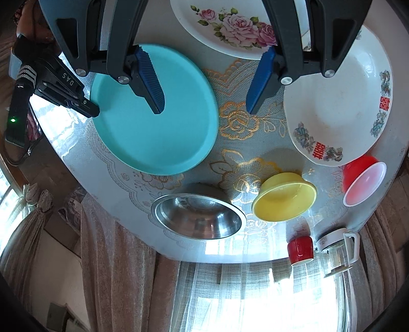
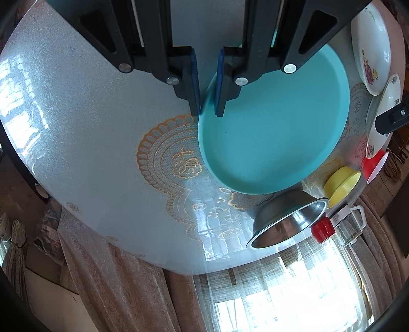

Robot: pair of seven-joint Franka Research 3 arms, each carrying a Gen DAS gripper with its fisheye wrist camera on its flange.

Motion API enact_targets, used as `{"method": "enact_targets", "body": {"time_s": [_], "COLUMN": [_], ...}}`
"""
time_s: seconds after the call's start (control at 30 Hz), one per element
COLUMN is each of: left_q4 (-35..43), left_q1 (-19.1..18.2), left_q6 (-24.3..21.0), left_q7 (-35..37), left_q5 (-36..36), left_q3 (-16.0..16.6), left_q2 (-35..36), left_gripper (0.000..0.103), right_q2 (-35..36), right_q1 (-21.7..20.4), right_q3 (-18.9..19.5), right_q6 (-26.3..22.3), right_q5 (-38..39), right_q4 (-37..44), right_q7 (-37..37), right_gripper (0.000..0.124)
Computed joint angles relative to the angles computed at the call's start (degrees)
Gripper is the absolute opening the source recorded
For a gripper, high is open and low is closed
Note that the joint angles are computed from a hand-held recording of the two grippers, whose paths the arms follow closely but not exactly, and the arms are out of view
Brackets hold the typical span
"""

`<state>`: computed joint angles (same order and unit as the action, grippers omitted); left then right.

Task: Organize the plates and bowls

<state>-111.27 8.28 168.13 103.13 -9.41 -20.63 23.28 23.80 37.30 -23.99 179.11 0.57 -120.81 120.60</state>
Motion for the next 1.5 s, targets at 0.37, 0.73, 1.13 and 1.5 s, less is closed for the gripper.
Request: {"method": "enact_targets", "body": {"time_s": [0.37, 0.73, 1.13, 1.5], "left_q4": [12.29, 13.65, 4.03, 0.32], "left_q1": [-6.07, -5.91, -9.55, -11.48], "left_q6": [-12.31, -12.78, -3.16, 1.06], "left_q7": [-3.06, -2.83, -5.69, -11.38], "left_q5": [4.76, 6.64, 12.41, 20.66], "left_q3": [4.13, 4.00, 6.95, 9.85], "left_q2": [8.62, 10.39, 5.43, 3.38], "left_gripper": [0.037, 0.024, 0.025, 0.024], "right_q2": [-1.55, -1.20, -3.83, -3.01], "right_q1": [0.58, 2.32, 6.03, 15.61], "right_q3": [-0.95, -1.60, -4.79, -14.55], "right_q6": [6.61, 7.82, 6.95, 5.28], "right_q5": [5.78, 13.67, 19.36, 18.26], "right_q4": [-5.23, -5.61, -9.11, -9.96], "right_q7": [-4.06, -10.12, -13.58, -9.81], "right_gripper": [0.011, 0.010, 0.010, 0.025]}}
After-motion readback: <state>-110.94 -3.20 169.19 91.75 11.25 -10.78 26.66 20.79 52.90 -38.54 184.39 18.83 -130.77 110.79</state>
